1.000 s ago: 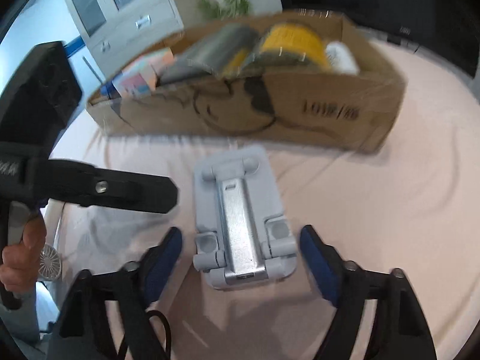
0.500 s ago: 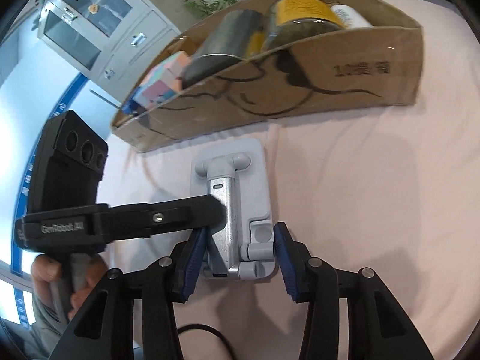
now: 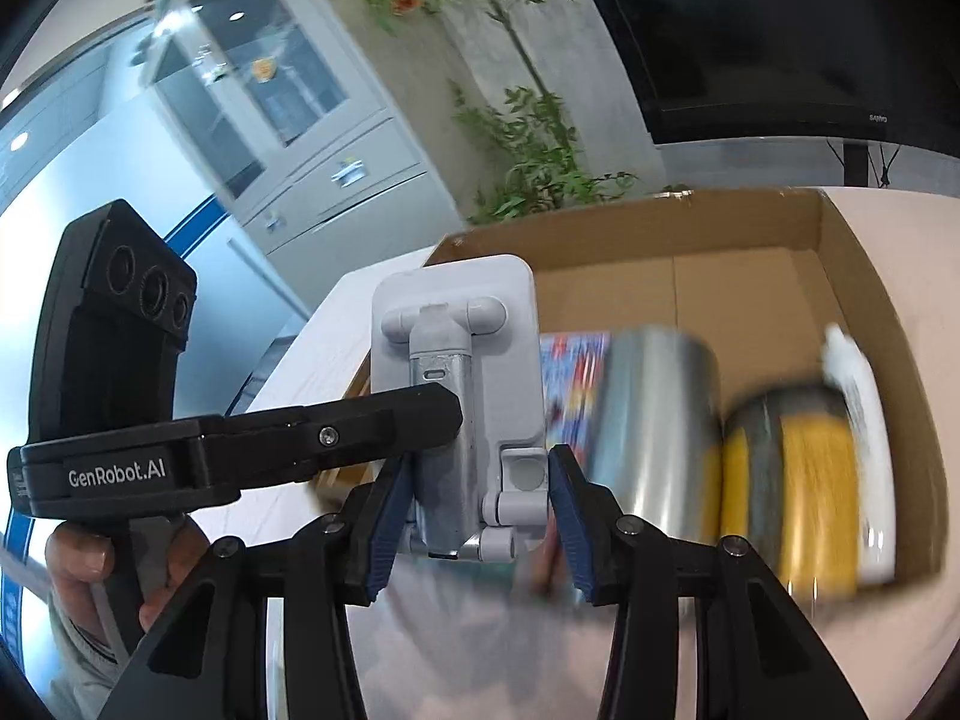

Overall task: Organize rigid objects
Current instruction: 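Lower the white phone stand into the tray box and release, then grasp the white handheld fan with the left gripper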

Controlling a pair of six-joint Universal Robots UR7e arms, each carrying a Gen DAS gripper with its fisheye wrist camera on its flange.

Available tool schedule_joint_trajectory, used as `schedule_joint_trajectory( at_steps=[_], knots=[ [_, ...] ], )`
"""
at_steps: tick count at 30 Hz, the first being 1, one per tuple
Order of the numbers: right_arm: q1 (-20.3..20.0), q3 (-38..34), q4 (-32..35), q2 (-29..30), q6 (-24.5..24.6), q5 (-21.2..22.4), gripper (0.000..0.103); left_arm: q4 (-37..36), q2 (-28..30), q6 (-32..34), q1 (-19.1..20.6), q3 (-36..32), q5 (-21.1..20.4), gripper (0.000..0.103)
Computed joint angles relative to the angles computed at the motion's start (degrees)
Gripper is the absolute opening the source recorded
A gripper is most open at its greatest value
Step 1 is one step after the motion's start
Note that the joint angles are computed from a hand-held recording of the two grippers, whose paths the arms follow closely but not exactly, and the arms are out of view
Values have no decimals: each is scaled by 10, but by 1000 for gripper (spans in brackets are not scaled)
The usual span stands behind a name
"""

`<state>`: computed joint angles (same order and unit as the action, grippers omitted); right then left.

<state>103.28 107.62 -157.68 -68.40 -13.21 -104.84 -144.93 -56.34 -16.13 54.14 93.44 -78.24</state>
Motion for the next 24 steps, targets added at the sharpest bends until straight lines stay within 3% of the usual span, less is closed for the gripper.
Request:
schedule_joint_trajectory(
  at_steps=[3,6,8,12,15,17,20,21,24],
  knots=[
    [-8,-73,59,54,35,-12,44,69,35,-6,41,-73,-35,36],
    [-12,-127,91,107,59,-36,44,91,56,-21,69,-99,-69,36],
    [-14,-138,102,120,63,-48,44,103,63,-21,81,-104,-85,36],
    [-15,-138,108,131,60,-57,45,140,74,-24,86,-115,-80,39],
    [-6,-117,76,120,39,-73,58,147,66,-36,76,-108,-49,45],
    [2,-81,31,98,10,-87,60,128,46,-28,57,-84,-12,49],
    [18,-9,-68,50,-57,-103,85,77,-10,-12,19,-15,54,55],
    [21,23,-99,26,-83,-103,98,56,-35,-10,3,15,84,58],
    [23,106,-174,-23,-150,-97,103,14,-123,-13,-60,117,205,64]
  ],
)
